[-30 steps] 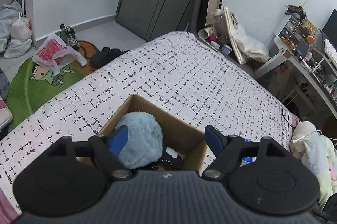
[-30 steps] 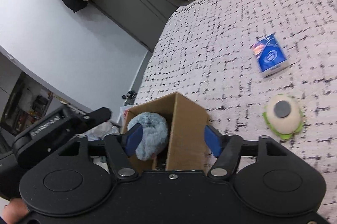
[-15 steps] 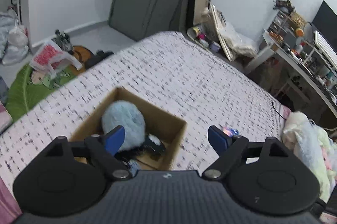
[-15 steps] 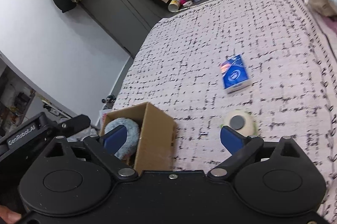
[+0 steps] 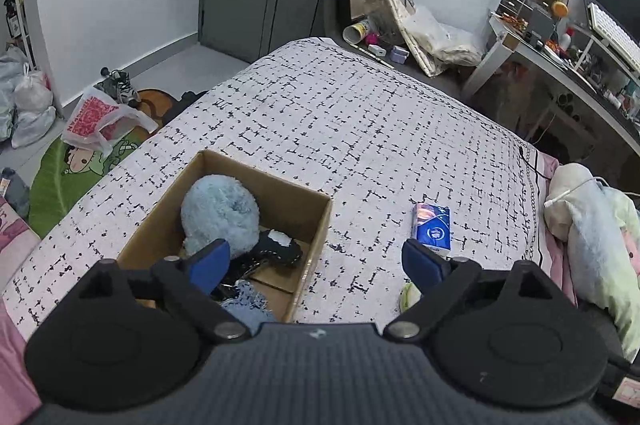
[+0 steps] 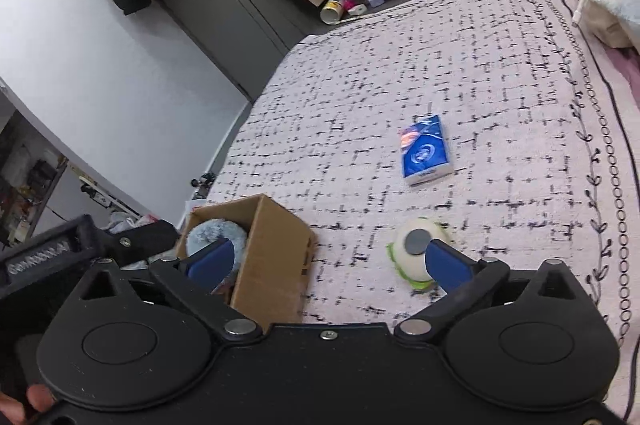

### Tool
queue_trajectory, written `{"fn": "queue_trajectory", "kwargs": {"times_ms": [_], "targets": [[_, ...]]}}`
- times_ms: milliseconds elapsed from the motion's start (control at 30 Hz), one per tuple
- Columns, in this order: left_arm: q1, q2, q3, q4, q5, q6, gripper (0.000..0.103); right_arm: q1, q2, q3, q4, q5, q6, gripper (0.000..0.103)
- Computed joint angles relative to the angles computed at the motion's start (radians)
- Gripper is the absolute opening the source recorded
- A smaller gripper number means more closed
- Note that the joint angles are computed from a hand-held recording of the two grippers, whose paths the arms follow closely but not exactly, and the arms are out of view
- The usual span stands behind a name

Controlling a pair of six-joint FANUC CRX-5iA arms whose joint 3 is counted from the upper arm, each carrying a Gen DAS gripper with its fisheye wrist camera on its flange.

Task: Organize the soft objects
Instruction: 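Move right tool to the eyeball plush while left tool approaches blue tissue pack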

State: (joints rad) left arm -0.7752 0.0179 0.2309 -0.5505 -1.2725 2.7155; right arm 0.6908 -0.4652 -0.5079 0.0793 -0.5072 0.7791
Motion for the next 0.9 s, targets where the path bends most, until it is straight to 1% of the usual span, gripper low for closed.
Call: {"fn": "queue_trajectory", "kwargs": {"times_ms": [67,167,233,300,367,433,567,633,700,800,900], "targets": [[-0.005,0.012,0.016,0.0,-0.003,-0.008,0.093,-0.014,0.003,0.002,-0.015,-0.005,0.017,0.103],[-0.027,0.038,0.053,-0.026,-0.023,-0.019,0.095,-0.058,0.015,0.025,-0.112,-0.02,0.086,0.103],[-0.032,0.05,0.07,-0.03,-0.03,-0.02,0.098,-0.081,0.022,0.032,-0.15,-0.026,0.114,0.103],[-0.04,0.068,0.095,-0.041,-0.048,-0.023,0.099,-0.101,0.03,0.038,-0.182,-0.03,0.136,0.103],[-0.042,0.079,0.107,-0.046,-0.051,-0.032,0.099,-0.123,0.041,0.047,-0.218,-0.037,0.159,0.103],[-0.039,0.092,0.12,-0.041,-0.05,-0.038,0.099,-0.14,0.051,0.052,-0.241,-0.042,0.17,0.103],[-0.027,0.114,0.136,-0.024,-0.044,-0.058,0.099,-0.16,0.065,0.047,-0.244,-0.032,0.156,0.103],[-0.023,0.126,0.143,-0.018,-0.043,-0.067,0.099,-0.161,0.073,0.038,-0.225,-0.021,0.128,0.102],[-0.021,0.136,0.149,-0.017,-0.042,-0.065,0.099,-0.15,0.081,0.022,-0.171,-0.009,0.084,0.102],[-0.007,0.131,0.128,0.002,0.002,-0.051,0.099,-0.099,0.097,-0.036,0.027,0.024,-0.057,0.102],[0.006,0.137,0.122,0.018,0.018,-0.054,0.099,-0.088,0.121,-0.034,0.026,0.032,-0.024,0.102]]}}
